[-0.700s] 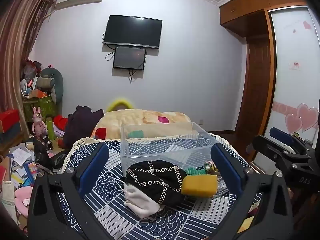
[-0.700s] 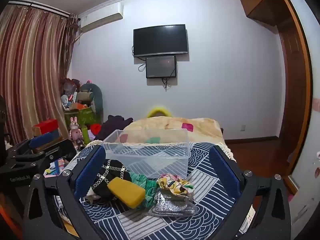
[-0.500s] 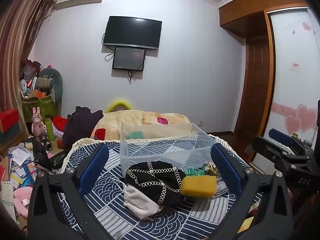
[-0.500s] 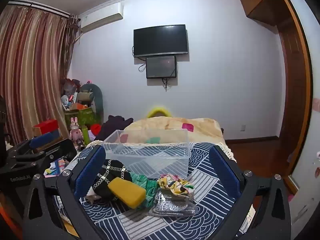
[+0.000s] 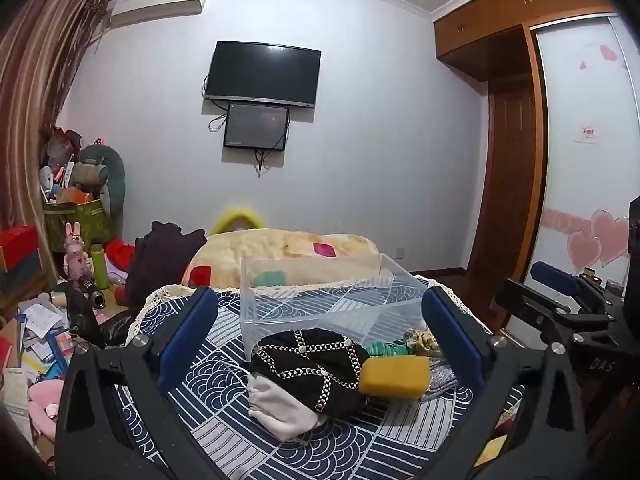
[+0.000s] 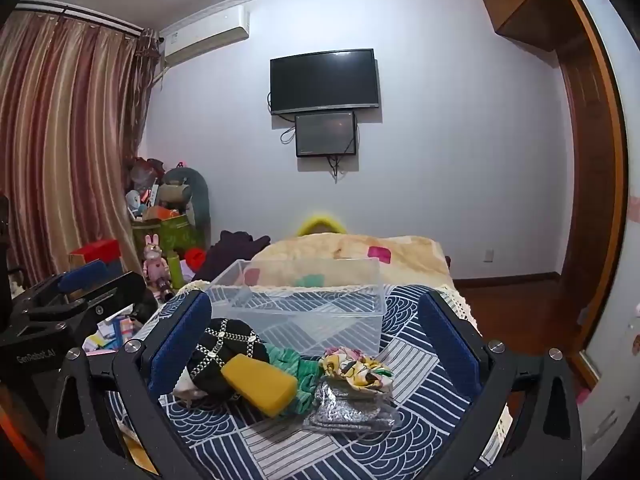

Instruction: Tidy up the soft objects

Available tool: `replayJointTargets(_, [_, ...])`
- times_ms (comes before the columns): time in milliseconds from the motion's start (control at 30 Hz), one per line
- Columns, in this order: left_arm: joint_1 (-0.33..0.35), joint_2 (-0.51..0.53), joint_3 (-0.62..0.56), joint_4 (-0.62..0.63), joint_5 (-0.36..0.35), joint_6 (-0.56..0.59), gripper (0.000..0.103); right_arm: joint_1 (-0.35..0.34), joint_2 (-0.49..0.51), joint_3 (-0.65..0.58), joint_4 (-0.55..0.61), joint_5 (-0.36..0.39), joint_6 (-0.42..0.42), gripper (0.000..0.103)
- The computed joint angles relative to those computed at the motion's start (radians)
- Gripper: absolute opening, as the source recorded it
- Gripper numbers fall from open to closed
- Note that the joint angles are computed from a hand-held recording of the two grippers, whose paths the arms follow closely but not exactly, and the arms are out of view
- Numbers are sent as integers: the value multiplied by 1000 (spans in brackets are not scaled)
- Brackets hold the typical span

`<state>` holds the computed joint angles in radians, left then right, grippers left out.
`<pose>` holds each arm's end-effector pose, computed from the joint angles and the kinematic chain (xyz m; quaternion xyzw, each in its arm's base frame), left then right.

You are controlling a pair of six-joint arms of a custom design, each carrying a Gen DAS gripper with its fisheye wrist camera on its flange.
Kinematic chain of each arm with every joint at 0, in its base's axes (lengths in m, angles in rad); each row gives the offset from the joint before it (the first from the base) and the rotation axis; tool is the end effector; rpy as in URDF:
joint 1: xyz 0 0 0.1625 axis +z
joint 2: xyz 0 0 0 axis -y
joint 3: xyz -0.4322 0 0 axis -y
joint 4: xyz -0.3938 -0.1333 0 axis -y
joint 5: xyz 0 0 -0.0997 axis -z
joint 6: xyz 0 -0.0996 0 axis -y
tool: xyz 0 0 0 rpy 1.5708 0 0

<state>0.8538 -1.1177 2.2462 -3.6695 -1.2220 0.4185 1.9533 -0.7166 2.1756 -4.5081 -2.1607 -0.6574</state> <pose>-0.1967 -0.4803 0.2245 0.4003 0.7780 -0.4769 0.0835 0.2445 -0.3990 0.1467 0.1814 -0.7110 0.6091 0.3011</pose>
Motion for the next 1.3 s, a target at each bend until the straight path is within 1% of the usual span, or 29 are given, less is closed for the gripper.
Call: replayJointTargets(1300, [-11, -7, 9, -8, -1, 2, 103, 13, -8, 10, -6, 12, 4, 103])
